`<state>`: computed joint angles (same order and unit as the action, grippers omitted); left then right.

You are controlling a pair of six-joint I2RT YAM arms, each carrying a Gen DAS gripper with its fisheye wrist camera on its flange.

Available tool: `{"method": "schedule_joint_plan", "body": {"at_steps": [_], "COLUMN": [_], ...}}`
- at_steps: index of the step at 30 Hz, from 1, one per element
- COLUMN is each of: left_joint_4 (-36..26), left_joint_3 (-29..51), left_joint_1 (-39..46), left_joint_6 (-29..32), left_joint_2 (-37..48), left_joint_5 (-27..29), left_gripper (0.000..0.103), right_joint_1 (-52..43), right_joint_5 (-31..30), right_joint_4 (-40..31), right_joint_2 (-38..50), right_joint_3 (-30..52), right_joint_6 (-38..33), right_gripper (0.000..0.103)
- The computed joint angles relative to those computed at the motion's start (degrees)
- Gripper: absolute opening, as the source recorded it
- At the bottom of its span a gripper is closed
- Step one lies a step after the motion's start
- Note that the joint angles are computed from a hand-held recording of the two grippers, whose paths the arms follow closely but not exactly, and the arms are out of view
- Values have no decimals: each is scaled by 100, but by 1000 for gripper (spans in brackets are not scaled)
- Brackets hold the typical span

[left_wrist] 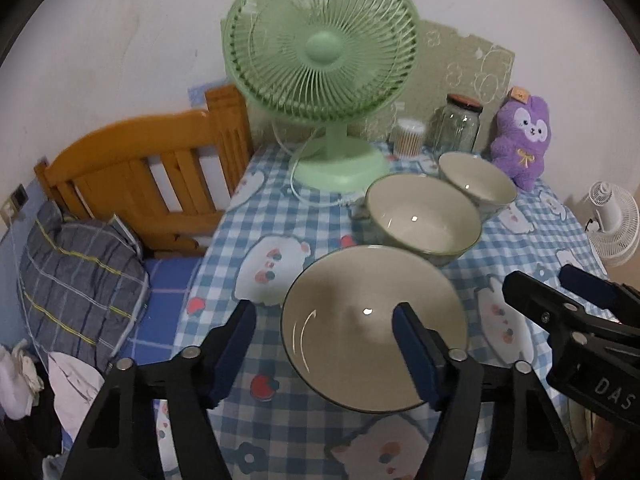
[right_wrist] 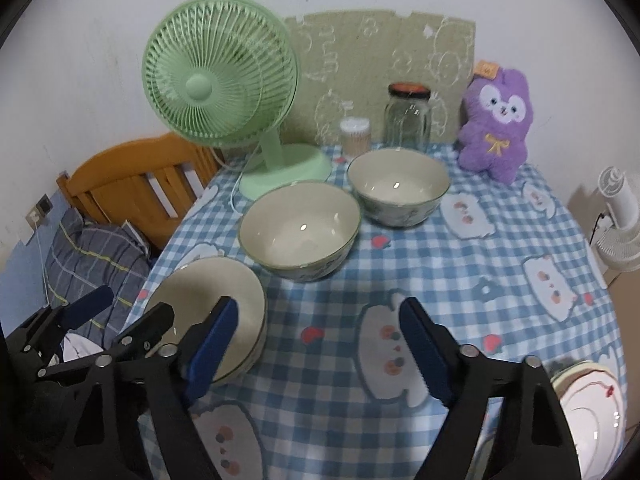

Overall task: Organize plates and bowls
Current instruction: 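Close both grippers on the rim of the large beige bowl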

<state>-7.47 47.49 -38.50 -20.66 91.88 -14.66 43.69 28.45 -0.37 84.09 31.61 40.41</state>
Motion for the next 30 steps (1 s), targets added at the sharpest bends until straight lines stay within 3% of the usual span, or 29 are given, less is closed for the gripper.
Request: {"method": "schedule_joint_plan", "body": {"at_steps": [8, 14, 21, 30], "left_joint_4": [232, 507, 500, 640], "left_joint_3": [71, -3, 152, 62], "left_joint_1": [414, 485, 610, 532], "left_joint_6": [161, 302, 398, 463], "left_joint_2": [549, 694, 993, 969], "left_joint_5": [431, 547, 885, 903], "left_gripper": [53, 52, 34, 28], "right_joint_1": [-240, -243, -278, -259], "right_joint_5": [-472, -476, -640, -651], "right_joint_4": [600, 708, 786, 846], "right_joint_2": [973, 1483, 1946, 2196], "right_joint_3": [262, 526, 792, 940], "right_joint_6": [28, -61, -211, -373], "right_gripper": [64, 55, 47, 32]}}
